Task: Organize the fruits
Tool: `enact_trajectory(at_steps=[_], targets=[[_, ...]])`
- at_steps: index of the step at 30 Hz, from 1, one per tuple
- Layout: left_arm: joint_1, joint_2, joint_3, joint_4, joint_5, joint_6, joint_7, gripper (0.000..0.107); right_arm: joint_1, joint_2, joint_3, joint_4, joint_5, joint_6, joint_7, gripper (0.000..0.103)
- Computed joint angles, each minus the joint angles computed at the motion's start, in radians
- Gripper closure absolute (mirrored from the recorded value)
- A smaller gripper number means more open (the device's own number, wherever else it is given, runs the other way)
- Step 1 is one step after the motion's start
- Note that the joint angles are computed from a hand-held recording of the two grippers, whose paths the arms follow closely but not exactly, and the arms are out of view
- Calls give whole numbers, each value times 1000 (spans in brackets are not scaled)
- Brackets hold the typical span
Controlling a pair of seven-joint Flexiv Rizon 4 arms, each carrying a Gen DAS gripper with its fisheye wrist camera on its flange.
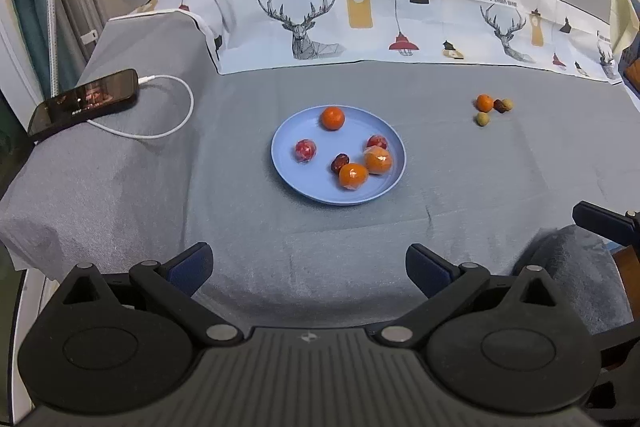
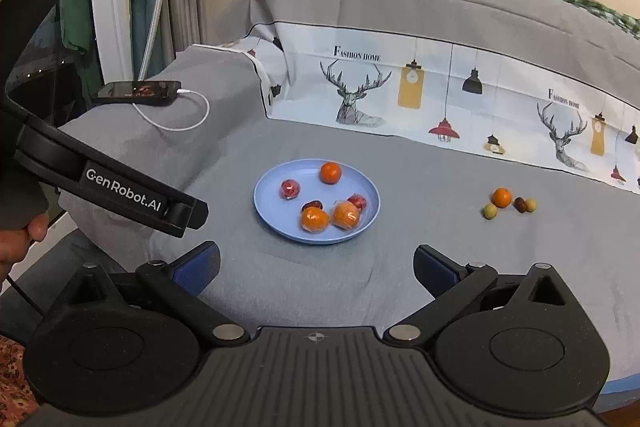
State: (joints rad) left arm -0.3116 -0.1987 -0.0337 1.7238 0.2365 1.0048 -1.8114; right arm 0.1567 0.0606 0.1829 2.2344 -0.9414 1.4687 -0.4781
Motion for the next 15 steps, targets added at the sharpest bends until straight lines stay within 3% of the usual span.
enact_trajectory(at_steps=[15], targets=[[-1, 24, -1, 16, 31, 18, -25, 4, -30, 18, 4, 14, -84, 29, 74, 1]])
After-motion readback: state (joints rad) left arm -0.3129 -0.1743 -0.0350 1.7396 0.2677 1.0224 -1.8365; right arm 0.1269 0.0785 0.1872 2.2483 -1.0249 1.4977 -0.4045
